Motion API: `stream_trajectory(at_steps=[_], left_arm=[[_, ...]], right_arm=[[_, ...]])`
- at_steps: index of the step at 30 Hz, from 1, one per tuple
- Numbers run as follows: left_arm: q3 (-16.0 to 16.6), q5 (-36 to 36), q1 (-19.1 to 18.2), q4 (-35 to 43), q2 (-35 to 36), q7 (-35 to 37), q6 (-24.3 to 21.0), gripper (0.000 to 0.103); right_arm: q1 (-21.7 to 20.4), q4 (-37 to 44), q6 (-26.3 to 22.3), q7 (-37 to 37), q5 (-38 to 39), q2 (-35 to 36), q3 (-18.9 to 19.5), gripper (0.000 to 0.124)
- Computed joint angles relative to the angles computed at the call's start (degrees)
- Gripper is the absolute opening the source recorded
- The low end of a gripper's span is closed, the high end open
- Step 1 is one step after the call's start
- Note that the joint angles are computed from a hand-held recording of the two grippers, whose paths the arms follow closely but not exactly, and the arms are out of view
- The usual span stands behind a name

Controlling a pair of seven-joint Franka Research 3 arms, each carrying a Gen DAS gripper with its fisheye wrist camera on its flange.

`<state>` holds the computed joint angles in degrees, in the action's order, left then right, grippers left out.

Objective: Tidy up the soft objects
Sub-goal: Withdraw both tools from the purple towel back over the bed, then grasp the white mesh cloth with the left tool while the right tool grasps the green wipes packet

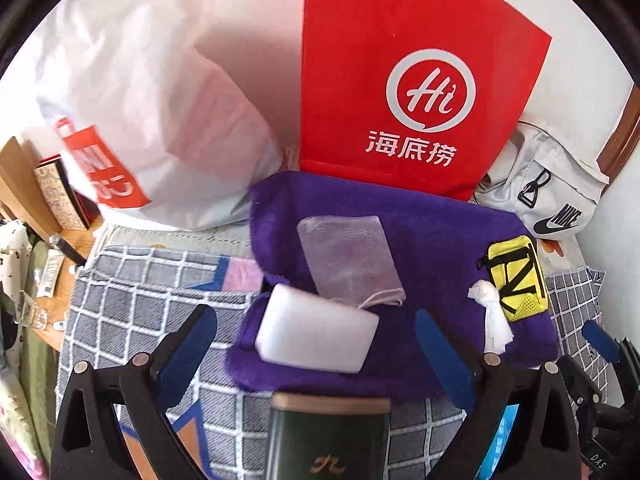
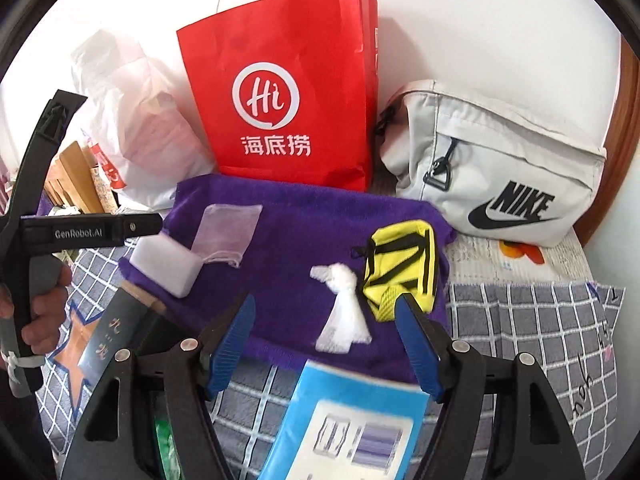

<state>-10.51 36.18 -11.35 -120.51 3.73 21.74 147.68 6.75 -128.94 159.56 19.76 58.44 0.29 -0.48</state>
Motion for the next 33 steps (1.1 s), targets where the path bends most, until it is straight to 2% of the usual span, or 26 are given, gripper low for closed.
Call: stream_trajectory(at_steps=[6, 10, 18, 25, 33], left_arm=[[-1.5, 3.5, -0.4, -7.3, -7.5, -2.8, -0.4, 0.099], [-3.0, 1.7, -0.4, -14.9, -14.5, -4.3, 2.2, 0.099], [-6.5, -3.3, -2.2, -26.1, -25.9, -6.0, 0.6, 0.099], [-7.7, -7.4, -4.4, -32.9, -31.8, -6.2, 0.0, 0.099], [-8.9, -8.1, -5.4, -35.7, -34.2, -5.3, -1.8, 0.099]], right_arm=[[0.7, -7.1, -1.8, -3.1, 4.0, -6.6, -1.2, 0.072], [2.1, -13.1, -2.5, -5.1, 4.4, -12.6, -2.2, 0.072], [5.6, -25.4, -2.3, -4.6, 1.8, -24.8, -4.5, 0.072], [8.7, -31.1, -1.0, -3.0, -0.3, -28.0, -5.4, 0.070], [14.2, -31.9, 3.4, -4.1, 1.0, -23.8, -4.9, 0.070]])
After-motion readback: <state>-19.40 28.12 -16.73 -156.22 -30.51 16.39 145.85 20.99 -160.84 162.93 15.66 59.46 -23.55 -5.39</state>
